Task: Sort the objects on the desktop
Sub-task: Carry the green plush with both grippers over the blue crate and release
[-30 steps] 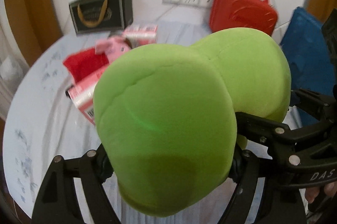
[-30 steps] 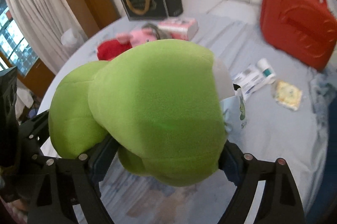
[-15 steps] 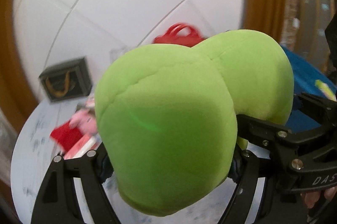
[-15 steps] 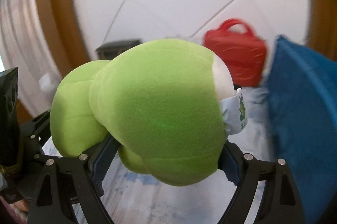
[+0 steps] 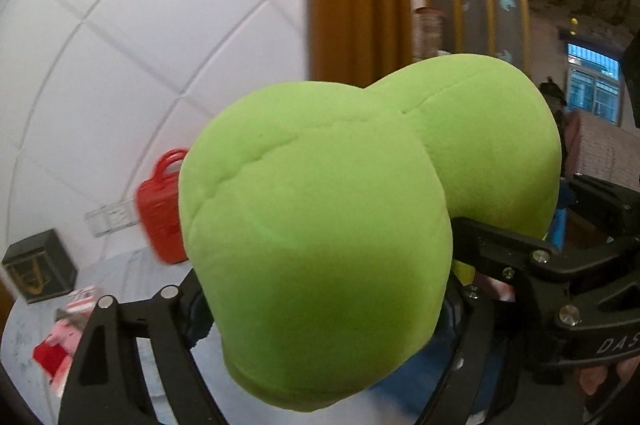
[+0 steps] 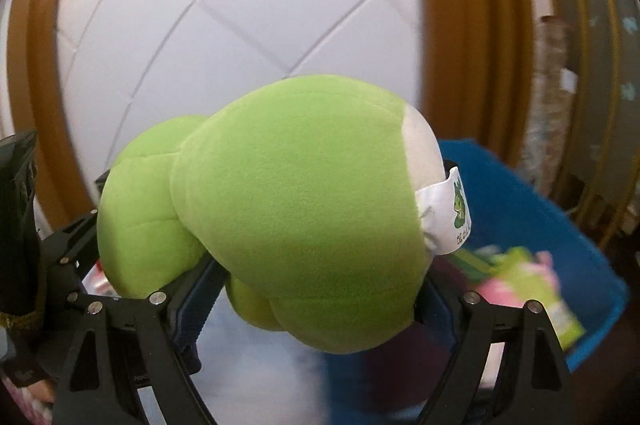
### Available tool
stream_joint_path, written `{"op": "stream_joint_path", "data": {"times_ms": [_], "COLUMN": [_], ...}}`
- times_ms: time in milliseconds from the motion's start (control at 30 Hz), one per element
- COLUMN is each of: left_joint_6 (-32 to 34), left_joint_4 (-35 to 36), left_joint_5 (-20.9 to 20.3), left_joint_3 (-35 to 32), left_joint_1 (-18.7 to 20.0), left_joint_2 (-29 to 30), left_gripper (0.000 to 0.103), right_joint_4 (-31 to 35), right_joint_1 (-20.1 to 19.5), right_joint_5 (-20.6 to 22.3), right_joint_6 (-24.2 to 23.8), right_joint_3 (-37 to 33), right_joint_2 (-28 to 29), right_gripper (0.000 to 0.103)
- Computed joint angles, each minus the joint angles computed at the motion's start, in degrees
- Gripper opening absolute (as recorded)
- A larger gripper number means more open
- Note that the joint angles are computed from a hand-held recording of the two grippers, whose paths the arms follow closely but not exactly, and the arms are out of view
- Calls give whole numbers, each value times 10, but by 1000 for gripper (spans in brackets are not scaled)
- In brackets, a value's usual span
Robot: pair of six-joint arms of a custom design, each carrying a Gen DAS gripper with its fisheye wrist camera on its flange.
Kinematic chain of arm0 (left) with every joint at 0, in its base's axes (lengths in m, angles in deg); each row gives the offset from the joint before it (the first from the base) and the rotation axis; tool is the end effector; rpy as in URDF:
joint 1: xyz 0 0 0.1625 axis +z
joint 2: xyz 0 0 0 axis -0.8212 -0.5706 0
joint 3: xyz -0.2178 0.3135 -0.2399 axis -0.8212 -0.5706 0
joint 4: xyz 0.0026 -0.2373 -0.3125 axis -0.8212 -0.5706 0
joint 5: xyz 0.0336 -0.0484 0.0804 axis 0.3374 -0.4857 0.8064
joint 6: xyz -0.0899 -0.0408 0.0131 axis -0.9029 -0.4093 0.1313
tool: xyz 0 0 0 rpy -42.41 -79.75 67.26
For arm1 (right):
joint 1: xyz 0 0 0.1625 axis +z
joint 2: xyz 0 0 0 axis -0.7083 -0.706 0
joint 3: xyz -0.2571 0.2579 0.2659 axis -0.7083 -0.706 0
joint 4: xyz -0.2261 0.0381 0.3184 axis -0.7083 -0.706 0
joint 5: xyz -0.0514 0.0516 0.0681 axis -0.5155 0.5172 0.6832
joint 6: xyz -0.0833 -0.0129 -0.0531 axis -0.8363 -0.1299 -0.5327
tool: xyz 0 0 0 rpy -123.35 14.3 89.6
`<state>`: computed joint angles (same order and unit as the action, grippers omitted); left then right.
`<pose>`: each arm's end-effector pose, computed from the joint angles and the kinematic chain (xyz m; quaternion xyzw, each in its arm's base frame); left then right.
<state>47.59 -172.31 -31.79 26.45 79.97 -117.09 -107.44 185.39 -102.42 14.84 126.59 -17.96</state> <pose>-0.3464 -0.3846 0.4063 0.4001 0.8040 -0.3970 0.1894 0.5034 -0.3561 0.2779 0.2156 -0.8023 0.4663 0.3038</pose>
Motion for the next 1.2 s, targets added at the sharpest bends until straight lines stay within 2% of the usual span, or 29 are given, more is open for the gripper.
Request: {"op": "stream_joint_path", "data": {"times_ms": [233,367,433,467,533,633,800,967,1200], "left_joint_6": [-111,-186,-210,-218,-239,-263,-297,-310,-329], "left_joint_4": [53,156,200,214,240,283,316,303,290], "left_joint_5": [2,-13,-24,-29,-32,-12,2,4,15], "left_joint_3": [-44,-84,-98,-103,-109,-111,-93,-70,-49], "left_joint_1": [-40,-37,-33,-31,-29,-36,-52,-60,-64], "left_joint_2": [121,167,184,189,197,197,187,172,147], "left_gripper": [90,90,90,90,90,90,91,91,91], "right_joint_4": [17,91,122,129,142,147,145,131,100], "right_joint_1": [-60,-101,-121,-141,-163,-175,-168,-174,-148], "right_joint_5": [31,73,90,105,119,124,117,130,99], "right_joint_6": [-29,0,11,2,2,-7,-5,-17,-24], "right_joint_3": [100,142,148,150,154,161,164,171,190], "right_joint_2": [-143,-223,-241,-253,-261,-265,-250,-252,-260], "right_gripper": [91,92,93,96,99,103,103,103,103]}}
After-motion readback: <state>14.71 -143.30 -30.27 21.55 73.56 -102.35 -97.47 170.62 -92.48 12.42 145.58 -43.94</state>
